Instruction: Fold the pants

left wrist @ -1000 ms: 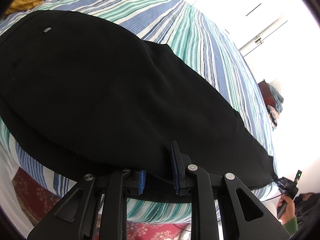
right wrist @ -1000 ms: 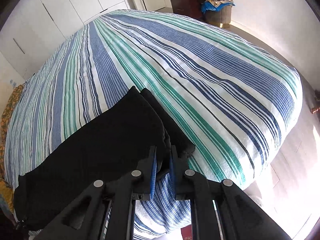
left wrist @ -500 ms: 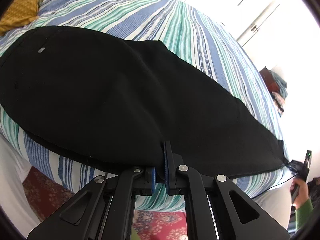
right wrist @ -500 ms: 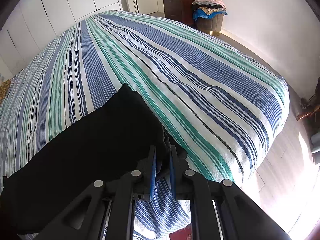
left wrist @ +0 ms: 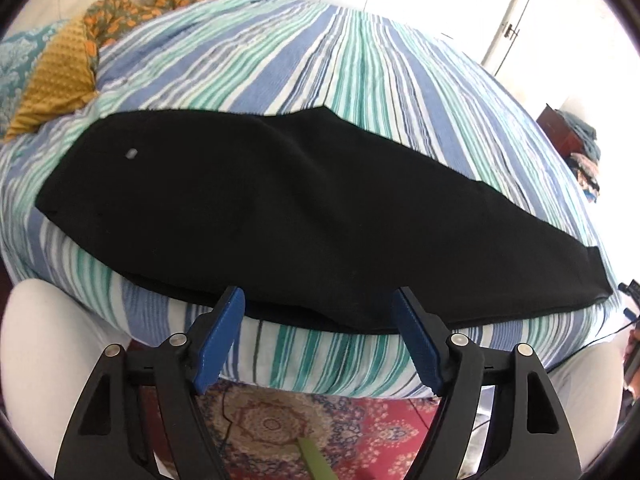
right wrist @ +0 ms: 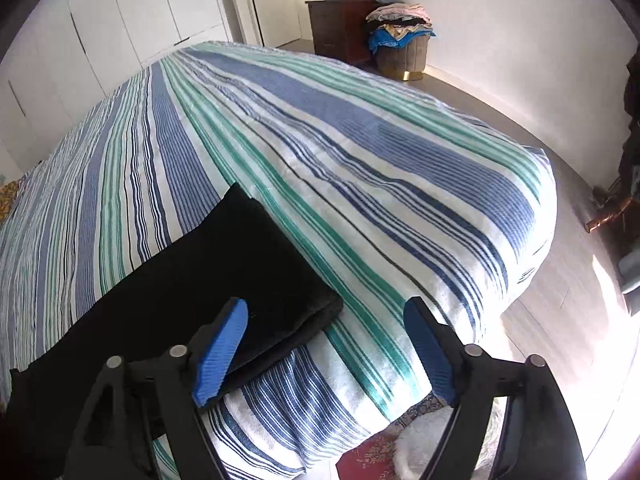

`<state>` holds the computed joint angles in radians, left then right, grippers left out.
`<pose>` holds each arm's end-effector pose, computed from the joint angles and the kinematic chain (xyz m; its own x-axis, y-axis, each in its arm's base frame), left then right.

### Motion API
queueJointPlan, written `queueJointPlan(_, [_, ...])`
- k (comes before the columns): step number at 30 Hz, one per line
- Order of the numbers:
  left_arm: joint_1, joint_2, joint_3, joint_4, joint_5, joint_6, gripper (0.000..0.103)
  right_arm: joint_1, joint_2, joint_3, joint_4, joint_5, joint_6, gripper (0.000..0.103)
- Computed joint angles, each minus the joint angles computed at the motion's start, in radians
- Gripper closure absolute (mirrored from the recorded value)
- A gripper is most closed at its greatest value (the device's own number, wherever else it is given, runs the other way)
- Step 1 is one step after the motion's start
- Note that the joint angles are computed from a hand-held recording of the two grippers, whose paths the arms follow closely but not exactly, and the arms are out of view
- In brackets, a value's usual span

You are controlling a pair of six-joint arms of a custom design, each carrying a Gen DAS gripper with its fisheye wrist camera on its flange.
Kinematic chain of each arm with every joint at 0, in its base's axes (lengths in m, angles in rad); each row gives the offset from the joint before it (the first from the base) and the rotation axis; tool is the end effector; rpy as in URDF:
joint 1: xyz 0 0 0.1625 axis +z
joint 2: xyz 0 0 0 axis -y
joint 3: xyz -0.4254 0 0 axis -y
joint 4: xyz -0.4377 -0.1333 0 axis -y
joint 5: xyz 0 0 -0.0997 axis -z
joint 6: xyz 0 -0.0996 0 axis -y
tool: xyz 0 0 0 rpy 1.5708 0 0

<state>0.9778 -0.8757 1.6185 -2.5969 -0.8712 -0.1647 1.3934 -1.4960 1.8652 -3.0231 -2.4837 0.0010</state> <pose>-0.2341 -0.7007 0.1479 -0.8131 0.1440 -0.5640 0.4088 0.8311 -0.3771 -0.0417 -0.5416 0.4883 -0.4784 0.7964 0.3699 0.0832 0.4604 -0.8838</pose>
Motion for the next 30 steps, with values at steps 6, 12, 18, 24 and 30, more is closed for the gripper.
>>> queueJointPlan(6, [-0.019,0.033,-0.033,-0.33,0.065,0.27,0.007,0.129,0.053,0.0,-0.38,-0.157,-0.266,0.022])
queueJointPlan(12, [0.059,0.146,-0.195,-0.247,0.084,0.257,0.008,0.248,0.184,-0.087,-0.323,-0.049,-0.357,0.012])
queueJointPlan(18, [0.086,0.132,-0.122,-0.055,0.133,0.139,0.008,0.265,0.317,-0.105,-0.166,0.127,-0.259,0.012])
queueJointPlan(24, [0.067,0.128,-0.109,-0.012,0.167,0.135,0.007,0.191,0.386,-0.08,-0.011,0.162,-0.136,0.011])
queueJointPlan(30, [0.069,0.142,-0.114,-0.026,0.181,0.16,0.004,0.183,0.408,-0.052,-0.069,0.158,-0.227,0.0])
